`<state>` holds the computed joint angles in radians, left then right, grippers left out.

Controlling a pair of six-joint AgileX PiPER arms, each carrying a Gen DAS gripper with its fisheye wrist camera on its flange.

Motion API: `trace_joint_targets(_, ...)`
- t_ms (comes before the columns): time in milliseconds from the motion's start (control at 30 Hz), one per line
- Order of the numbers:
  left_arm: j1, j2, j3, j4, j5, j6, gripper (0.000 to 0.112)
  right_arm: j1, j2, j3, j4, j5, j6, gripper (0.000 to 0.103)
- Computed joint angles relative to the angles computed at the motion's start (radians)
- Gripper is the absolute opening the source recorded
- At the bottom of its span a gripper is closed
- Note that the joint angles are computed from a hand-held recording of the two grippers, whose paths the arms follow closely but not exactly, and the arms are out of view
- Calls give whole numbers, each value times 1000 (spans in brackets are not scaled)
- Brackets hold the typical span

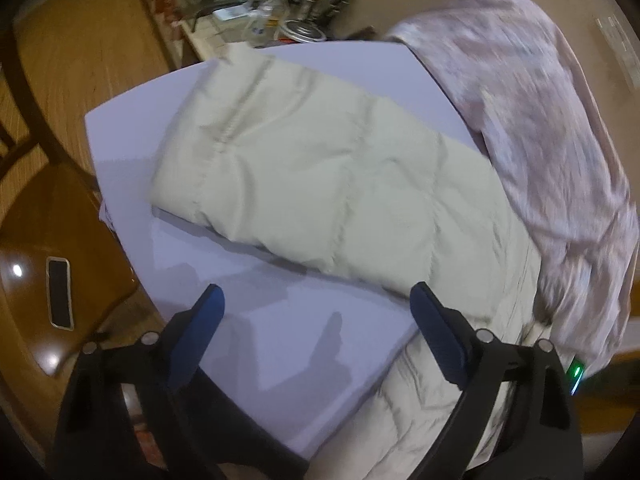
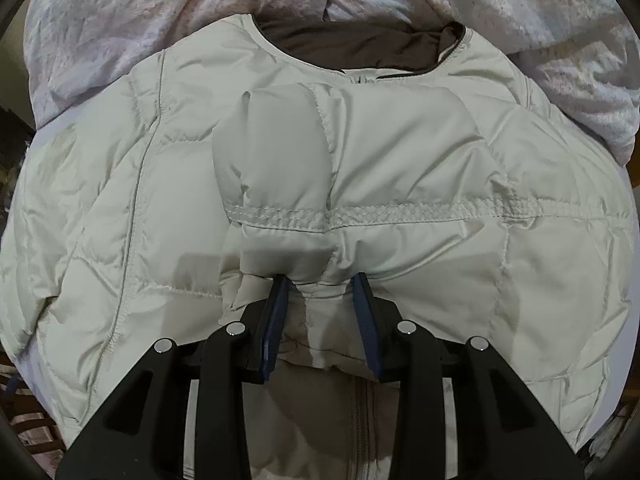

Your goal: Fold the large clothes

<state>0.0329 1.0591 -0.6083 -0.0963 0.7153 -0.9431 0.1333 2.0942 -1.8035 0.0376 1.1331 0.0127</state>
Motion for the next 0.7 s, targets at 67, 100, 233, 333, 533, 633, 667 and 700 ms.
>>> trace_joint_targets(67, 63, 0, 26, -57, -33, 49, 87, -15, 5, -14, 35, 14, 14, 37)
trace_joint_targets(100, 94, 2, 39, -80, -51, 67, 85, -22, 6, -17, 47, 16, 15, 38)
trace_joint_targets(233, 188, 31, 77, -171, -101, 132, 79, -28, -26, 20, 82, 9, 29, 39)
trace_joint_targets(333, 232, 49, 98, -210, -145, 147, 74, -34, -45, 37, 110, 12, 38, 42)
trace_joint_targets(533, 262, 78, 91, -180, -188, 99, 53, -42, -107, 139, 176, -25, 28, 55)
trace_joint_targets(633, 293, 87, 93, -167, -180, 85, 23, -46, -133, 182, 189, -27, -2, 60)
trace_joint_targets(667, 309, 89, 97, -190, -183, 111, 19, -43, -151, 209, 188, -38, -5, 60)
trace_joint_targets(700, 322, 91, 98, -205, -183, 130, 10, -43, -168, 229, 187, -41, -10, 62)
